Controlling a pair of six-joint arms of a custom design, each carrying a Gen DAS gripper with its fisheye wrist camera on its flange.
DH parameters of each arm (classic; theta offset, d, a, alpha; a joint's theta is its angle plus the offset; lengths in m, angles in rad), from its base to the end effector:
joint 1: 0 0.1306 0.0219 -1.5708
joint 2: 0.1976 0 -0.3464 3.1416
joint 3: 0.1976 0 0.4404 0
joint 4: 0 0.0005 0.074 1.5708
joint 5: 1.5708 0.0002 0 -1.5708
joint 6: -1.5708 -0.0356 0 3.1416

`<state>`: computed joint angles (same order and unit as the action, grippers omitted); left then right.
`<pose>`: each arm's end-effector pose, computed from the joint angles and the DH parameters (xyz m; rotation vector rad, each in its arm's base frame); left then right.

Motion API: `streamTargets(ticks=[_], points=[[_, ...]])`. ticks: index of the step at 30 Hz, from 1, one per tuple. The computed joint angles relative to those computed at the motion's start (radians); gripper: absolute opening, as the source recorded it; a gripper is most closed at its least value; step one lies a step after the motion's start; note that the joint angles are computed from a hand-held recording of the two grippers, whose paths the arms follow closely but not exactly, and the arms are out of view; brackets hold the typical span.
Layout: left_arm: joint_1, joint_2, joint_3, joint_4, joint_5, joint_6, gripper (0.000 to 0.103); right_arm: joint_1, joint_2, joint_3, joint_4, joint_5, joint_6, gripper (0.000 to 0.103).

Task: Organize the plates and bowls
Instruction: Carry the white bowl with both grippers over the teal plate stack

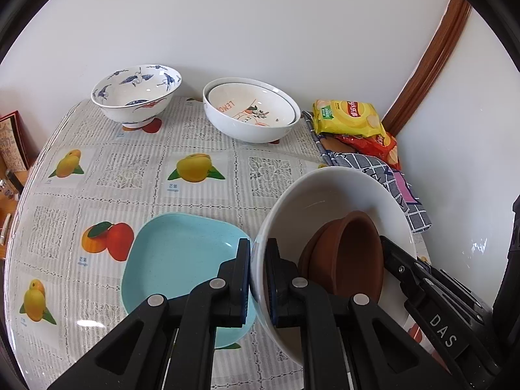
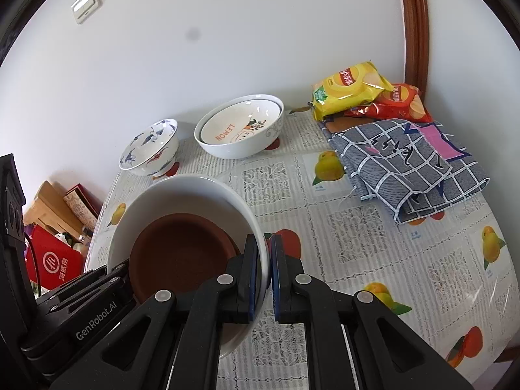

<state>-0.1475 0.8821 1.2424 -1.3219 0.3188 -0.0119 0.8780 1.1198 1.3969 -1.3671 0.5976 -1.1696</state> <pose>0.3269 -0.0604 0.5028 0.3275 2.5007 -0.4577 0.2753 0.2995 0.4946 0.5258 2.3383 0.1175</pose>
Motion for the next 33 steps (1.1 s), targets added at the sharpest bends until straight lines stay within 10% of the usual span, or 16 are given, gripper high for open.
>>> streamTargets(ticks=[33], points=[[0.130, 0.034, 0.018, -0.007, 0.047, -0.044, 0.009, 0.002, 0.117, 0.081, 0.064, -0.030, 0.069, 0.008]])
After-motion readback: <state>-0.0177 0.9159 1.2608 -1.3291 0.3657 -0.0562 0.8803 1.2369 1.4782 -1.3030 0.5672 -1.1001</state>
